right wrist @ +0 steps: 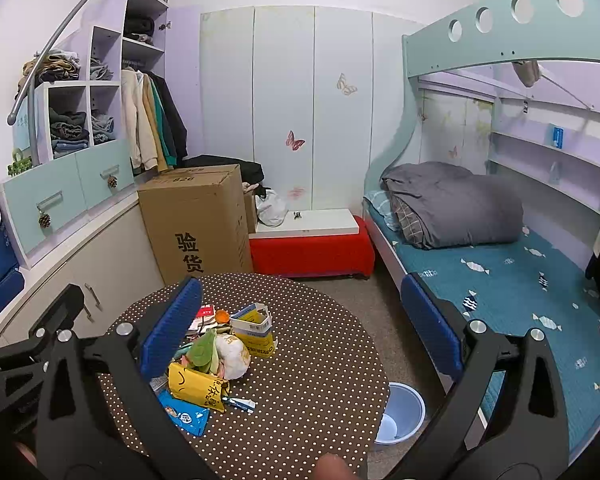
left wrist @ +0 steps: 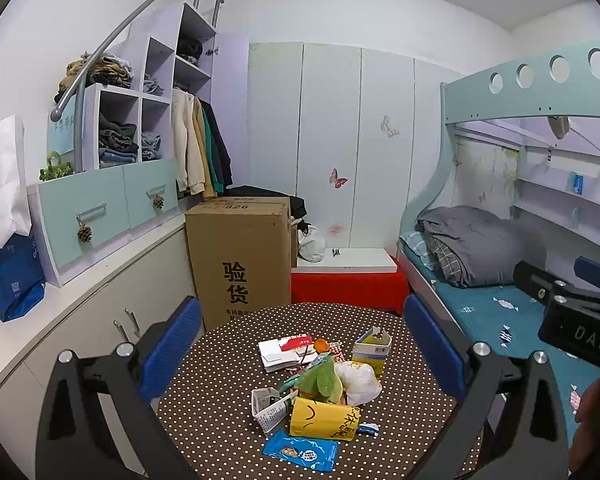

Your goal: Collect trash

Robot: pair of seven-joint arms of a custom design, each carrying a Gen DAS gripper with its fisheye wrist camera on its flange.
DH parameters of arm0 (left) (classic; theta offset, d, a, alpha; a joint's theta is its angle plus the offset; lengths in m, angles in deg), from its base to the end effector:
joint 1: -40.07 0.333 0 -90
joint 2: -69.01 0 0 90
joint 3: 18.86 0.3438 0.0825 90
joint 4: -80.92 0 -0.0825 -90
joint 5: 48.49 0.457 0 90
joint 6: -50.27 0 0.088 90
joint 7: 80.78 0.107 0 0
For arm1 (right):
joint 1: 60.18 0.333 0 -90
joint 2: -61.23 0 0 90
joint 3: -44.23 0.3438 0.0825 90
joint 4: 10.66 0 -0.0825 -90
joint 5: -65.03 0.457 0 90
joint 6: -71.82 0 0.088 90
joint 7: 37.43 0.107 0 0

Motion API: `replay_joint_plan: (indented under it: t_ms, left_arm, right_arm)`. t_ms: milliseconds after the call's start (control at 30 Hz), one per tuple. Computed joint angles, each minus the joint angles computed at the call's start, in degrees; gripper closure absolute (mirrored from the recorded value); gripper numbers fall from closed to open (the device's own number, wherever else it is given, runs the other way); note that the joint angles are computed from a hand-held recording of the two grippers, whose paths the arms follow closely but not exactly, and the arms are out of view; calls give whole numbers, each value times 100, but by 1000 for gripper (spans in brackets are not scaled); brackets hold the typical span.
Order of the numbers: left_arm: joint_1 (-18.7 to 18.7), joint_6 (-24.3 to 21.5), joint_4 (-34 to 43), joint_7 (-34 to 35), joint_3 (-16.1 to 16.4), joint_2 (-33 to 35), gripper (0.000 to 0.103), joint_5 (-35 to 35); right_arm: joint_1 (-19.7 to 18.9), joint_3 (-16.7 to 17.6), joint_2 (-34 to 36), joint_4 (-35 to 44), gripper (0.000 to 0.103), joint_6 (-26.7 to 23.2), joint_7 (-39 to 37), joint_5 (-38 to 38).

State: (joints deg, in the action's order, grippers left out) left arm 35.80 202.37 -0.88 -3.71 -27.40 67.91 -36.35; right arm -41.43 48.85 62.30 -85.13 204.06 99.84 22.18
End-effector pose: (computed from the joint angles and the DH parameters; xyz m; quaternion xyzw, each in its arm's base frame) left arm 0.6256 -0.1498 0.8821 -0.5378 0.6042 -0.4403 0.3897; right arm 0.5999 0.2434 0.8892 -0.5201 0.6393 -0.4233 0.3763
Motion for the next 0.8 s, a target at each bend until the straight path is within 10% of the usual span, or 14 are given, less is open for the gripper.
replay_joint_plan:
  t_ms: [800]
  left_arm:
    - [1, 15, -13, -32, 7, 10, 4, 1]
  right_arm:
    - [137, -54, 206, 214, 6, -52, 12, -59]
